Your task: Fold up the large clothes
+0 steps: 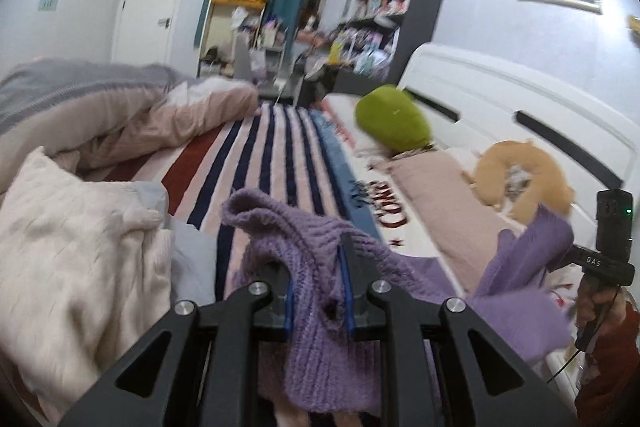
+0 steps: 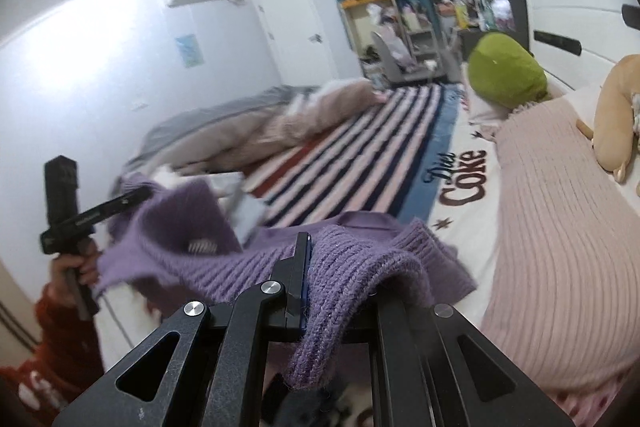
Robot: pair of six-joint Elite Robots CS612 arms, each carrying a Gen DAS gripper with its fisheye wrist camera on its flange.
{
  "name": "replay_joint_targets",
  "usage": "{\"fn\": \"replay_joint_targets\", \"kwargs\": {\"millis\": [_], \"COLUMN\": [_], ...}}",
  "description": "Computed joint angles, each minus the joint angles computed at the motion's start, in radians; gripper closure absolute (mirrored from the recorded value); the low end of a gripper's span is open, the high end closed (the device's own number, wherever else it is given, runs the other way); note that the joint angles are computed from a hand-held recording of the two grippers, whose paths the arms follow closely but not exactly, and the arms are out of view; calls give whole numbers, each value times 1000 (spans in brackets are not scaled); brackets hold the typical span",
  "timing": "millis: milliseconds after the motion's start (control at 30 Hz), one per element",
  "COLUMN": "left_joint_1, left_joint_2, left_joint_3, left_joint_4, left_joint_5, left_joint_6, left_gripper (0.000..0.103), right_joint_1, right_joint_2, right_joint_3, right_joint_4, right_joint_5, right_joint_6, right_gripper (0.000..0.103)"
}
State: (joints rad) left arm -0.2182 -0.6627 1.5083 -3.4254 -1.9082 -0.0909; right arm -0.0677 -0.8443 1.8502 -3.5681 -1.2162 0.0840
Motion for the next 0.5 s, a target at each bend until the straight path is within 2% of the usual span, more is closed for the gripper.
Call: {"fn": "replay_joint_targets", "kwargs": {"millis": [133,300,500], "left_joint_1": [-2,-16,-20], "left_joint_2": [84,208,330], "left_joint_3": [-180,-400,-612], "left_joint_4": [225,482,669], "left_joint_5": [27,92,104], "left_joint_6": [3,31,14], "left_gripper": [87,87,86], "right_joint_1": [5,1,-5], "right_joint_2": [74,174,268], "right_joint_3": [-161,-327,-469], "right_joint_4": [189,381,527], "right_joint_5": [-88,-144,-176], "right_joint_6": [-25,-37,-36], "right_gripper": [100,100,100]}}
